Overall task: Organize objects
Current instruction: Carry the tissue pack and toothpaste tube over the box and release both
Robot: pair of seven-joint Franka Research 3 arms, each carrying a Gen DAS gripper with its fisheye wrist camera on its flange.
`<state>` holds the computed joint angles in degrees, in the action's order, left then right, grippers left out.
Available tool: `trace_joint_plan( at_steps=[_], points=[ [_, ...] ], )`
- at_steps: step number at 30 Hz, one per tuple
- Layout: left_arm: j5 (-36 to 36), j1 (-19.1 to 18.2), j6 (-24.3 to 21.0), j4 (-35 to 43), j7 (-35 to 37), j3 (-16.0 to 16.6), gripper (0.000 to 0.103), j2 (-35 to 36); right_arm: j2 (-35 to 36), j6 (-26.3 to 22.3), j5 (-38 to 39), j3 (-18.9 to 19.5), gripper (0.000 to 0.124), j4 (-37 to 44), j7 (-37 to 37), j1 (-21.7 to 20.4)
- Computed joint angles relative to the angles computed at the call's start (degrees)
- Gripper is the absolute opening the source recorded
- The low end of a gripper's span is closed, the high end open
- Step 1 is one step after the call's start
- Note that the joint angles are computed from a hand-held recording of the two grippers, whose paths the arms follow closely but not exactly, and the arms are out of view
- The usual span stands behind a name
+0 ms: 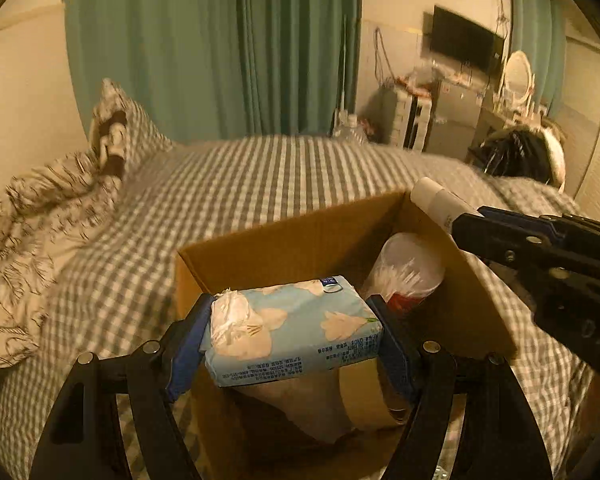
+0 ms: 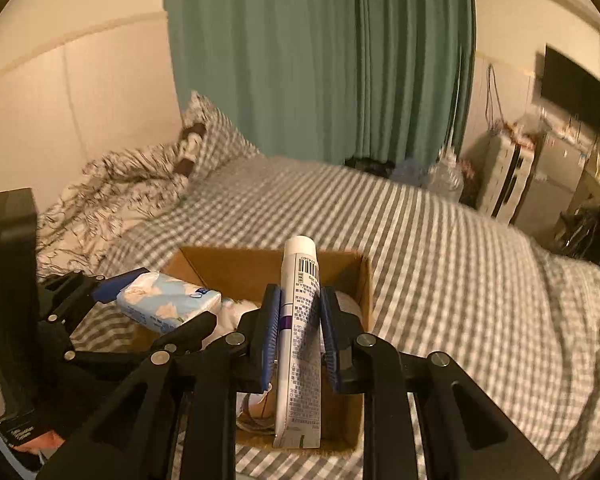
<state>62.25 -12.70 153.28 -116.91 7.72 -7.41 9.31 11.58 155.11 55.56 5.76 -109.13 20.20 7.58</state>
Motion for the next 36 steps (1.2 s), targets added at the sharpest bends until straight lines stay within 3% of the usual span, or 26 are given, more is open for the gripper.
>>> trace_joint_plan(
  at_steps=[7,13,15,16,18,36],
  points=[
    [-1.2,0.39,4.83,0.94,0.82,1.26,0.079,3.26,6.22,0.12,-2.36,1.19,0.02,4.82,3.52,-0.91],
    [-1.12,-0.12,6.95,0.3,0.46,1.95,0.083,2.83,5.86,-2.01,1.19,2.42,0.02,5.04,2.09,-2.65],
    [0.14,-0.86,5.51,0.36,0.12,1.87,0.093,2.28,4.94,-2.35,1.29,2.11,0.024,4.35,2.01,-2.56],
    [1.33,-1.4,4.19,0.33,-0.54,1.78,0.099,1.81,4.29,-2.15,1.62,1.96,0.035,3.73,1.87,-2.51],
    [3.24,-1.95,2.21,0.17,-1.7,1.32,0.102,0.89,2.39,-2.06,3.3,1.71,0.055,2.1,1.17,-2.69],
    [1.34,-0.95,-6.57,-10.05,-7.19,-8.0,0.103,-18.08,-22.3,-3.95,10.68,-7.5,0.067,-14.7,-5.55,1.08]
  ],
)
